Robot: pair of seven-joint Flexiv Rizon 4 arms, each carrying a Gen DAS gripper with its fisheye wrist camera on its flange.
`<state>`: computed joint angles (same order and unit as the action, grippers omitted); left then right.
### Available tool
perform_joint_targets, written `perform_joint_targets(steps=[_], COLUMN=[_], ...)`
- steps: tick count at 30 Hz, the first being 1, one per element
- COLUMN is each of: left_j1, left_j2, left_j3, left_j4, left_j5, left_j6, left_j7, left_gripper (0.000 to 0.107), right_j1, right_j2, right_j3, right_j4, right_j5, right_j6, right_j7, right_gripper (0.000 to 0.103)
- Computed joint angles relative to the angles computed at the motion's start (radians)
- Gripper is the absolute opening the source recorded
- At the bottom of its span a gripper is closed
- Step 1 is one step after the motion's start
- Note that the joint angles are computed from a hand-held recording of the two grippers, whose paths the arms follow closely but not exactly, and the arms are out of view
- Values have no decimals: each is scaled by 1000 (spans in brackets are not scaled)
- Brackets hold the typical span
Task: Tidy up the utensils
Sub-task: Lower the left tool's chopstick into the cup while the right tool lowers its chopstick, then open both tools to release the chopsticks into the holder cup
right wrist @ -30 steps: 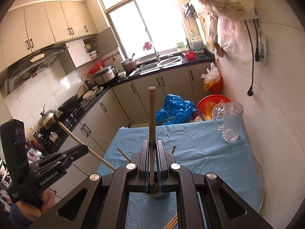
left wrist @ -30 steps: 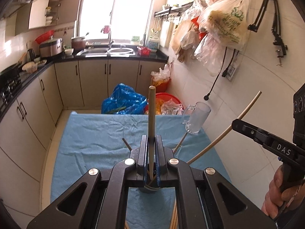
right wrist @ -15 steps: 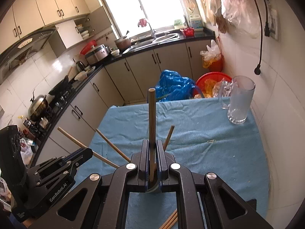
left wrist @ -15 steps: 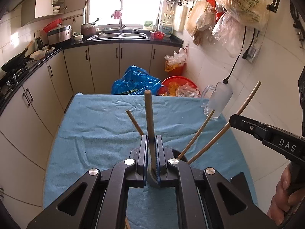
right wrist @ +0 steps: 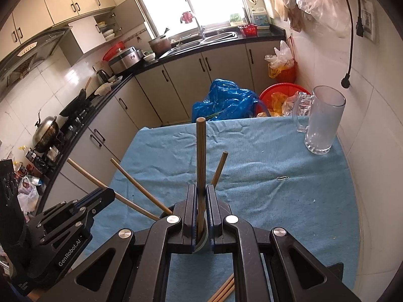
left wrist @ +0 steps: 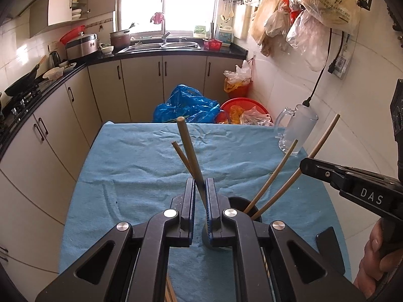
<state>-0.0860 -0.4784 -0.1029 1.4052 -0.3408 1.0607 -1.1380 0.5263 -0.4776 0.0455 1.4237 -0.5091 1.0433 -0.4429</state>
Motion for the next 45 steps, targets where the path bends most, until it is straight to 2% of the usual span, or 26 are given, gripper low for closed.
perform_joint_targets(steps=[28, 40, 45], left_j1=[10, 31, 35], left_j2=[-47, -53, -48], left_j3=[8, -10, -16], left_j4=[-37, -42, -35], left_j5=[21, -16, -34], left_j6=[-12, -27, -21], left_j7=[-27, 14, 25], left_gripper=[10, 10, 15], right_j1=[14, 21, 27], right_j2=[-76, -95, -88], right_j3=[10, 3, -3], right_j4=[-94, -124, -121], right_j5=[54, 66, 54], right_j6=[-72, -92, -98], right_j7=[-97, -119, -114], right_gripper=[8, 8, 9])
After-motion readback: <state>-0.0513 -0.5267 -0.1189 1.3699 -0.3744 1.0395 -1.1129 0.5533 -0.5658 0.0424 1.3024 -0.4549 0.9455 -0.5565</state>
